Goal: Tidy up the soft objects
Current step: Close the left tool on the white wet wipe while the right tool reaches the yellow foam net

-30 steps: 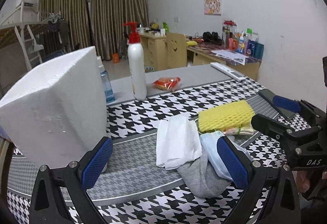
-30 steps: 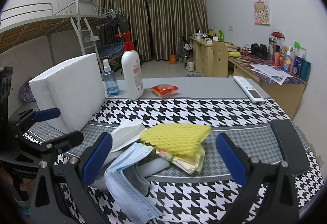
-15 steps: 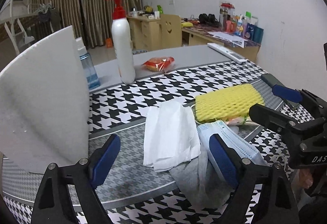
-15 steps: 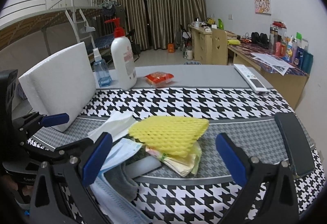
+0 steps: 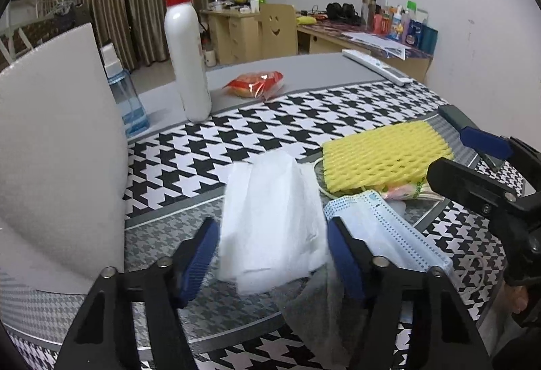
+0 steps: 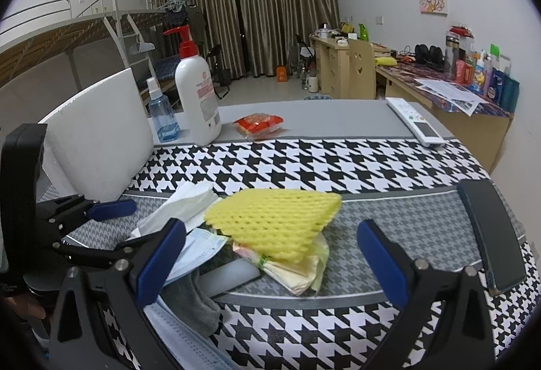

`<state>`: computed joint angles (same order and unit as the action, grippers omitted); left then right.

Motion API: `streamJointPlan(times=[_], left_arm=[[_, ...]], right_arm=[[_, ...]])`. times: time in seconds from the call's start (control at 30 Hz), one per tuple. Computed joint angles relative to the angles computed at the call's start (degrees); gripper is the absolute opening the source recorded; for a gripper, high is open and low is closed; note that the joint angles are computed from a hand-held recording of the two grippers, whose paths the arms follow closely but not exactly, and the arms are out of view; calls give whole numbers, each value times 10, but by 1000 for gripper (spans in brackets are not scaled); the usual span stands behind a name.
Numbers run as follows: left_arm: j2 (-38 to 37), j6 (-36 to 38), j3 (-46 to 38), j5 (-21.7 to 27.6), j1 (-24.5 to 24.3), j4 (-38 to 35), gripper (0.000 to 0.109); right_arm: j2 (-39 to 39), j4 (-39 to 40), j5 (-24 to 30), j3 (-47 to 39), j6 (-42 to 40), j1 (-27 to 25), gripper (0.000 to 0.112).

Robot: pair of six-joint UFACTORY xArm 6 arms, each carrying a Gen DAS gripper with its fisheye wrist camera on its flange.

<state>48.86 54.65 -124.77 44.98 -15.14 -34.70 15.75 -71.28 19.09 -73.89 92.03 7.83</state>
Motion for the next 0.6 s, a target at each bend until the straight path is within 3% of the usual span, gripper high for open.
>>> streamJointPlan(times=[0.2,0.43,0.6], left_arm=[[30,-27,-50,33,5,11,49],[74,-51,-124,93,13,21,22],[69,-40,-114,91,14,20,12]], right_arm=[[14,52,-24,-5,-41,-10,102],[28,139,-36,-8,-111,-17,102],[39,203,-49,-12,-168,-22,102]])
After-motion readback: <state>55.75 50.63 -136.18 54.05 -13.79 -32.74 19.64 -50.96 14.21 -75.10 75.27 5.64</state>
